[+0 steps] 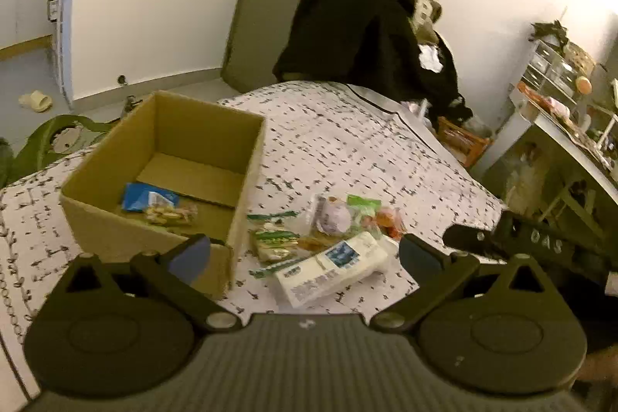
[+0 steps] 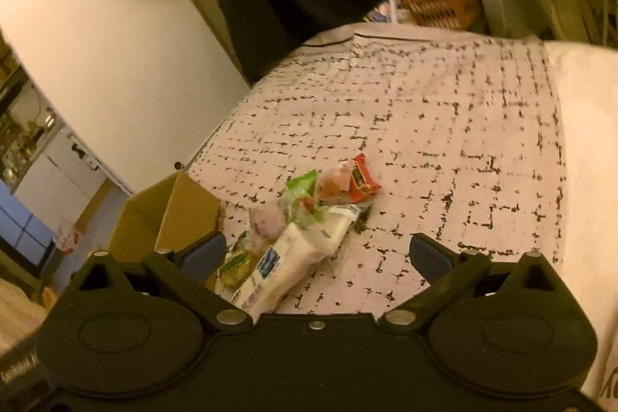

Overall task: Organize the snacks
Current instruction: 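Move both grippers back from the box over the remaining snack pile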

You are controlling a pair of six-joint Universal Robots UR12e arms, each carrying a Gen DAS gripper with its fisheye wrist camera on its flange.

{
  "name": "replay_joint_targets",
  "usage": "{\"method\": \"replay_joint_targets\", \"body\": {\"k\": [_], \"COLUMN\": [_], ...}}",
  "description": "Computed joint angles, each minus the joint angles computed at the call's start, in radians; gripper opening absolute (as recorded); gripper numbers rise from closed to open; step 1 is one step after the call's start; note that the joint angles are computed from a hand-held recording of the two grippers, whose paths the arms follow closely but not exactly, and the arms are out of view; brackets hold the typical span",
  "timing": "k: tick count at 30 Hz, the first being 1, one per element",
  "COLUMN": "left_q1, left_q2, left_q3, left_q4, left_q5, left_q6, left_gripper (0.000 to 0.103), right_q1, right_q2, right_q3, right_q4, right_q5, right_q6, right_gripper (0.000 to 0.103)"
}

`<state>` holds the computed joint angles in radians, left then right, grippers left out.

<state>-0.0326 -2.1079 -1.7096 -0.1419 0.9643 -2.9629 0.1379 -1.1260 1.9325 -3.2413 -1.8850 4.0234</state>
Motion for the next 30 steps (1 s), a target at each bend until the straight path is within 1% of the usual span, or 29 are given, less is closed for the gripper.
{"method": "replay_joint_targets", "body": {"k": [2, 6, 8, 10, 13, 17, 19, 22, 24, 25, 27, 29, 30], "left_q1": [-0.004, -0.010, -0.013, -0.016, -0.018, -0.024, -0.025, -0.033, -0.038, -0.039, -0.040, -0.044, -0.046], "left_q2": [-0.007, -0.024, -0.027, -0.032, -0.036, -0.038, -0.043, -0.057, -0.065, -0.069, -0.078, -0.085, -0.090], "left_q3": [0.001, 0.012, 0.011, 0.003, 0.002, -0.011, -0.008, 0.007, 0.022, 0.028, 0.038, 0.045, 0.049], "left_q4": [0.011, 0.014, 0.032, 0.070, 0.072, 0.128, 0.119, 0.111, 0.085, 0.075, 0.068, 0.056, 0.051], "left_q5": [0.005, -0.002, -0.001, 0.006, -0.002, -0.008, -0.032, -0.043, -0.050, -0.056, -0.072, -0.065, -0.059], "left_q6": [-0.004, -0.001, -0.005, -0.025, -0.044, -0.037, -0.026, -0.002, 0.018, 0.027, 0.044, 0.069, 0.080], "left_gripper": [0.102, 0.099, 0.099, 0.099, 0.098, 0.098, 0.098, 0.096, 0.094, 0.092, 0.092, 0.092, 0.092], "right_q1": [-0.005, -0.012, -0.013, -0.013, -0.017, -0.022, -0.024, -0.024, -0.026, -0.028, -0.032, -0.036, -0.036], "right_q2": [0.003, 0.011, 0.013, 0.013, 0.014, 0.014, 0.014, 0.015, 0.017, 0.017, 0.018, 0.020, 0.022], "right_q3": [0.001, 0.000, -0.002, 0.000, 0.003, 0.002, 0.003, 0.003, 0.004, 0.003, 0.002, -0.002, -0.004], "right_q4": [-0.001, 0.009, 0.028, 0.030, 0.015, 0.024, 0.023, 0.020, 0.017, 0.022, 0.028, 0.039, 0.041], "right_q5": [0.001, 0.018, 0.023, 0.028, 0.037, 0.052, 0.061, 0.056, 0.063, 0.068, 0.078, 0.085, 0.085], "right_q6": [0.015, 0.027, 0.019, 0.023, 0.032, 0.033, 0.037, 0.038, 0.038, 0.041, 0.045, 0.050, 0.053], "right_gripper": [0.096, 0.095, 0.092, 0.092, 0.092, 0.092, 0.092, 0.092, 0.092, 0.091, 0.088, 0.084, 0.083]}}
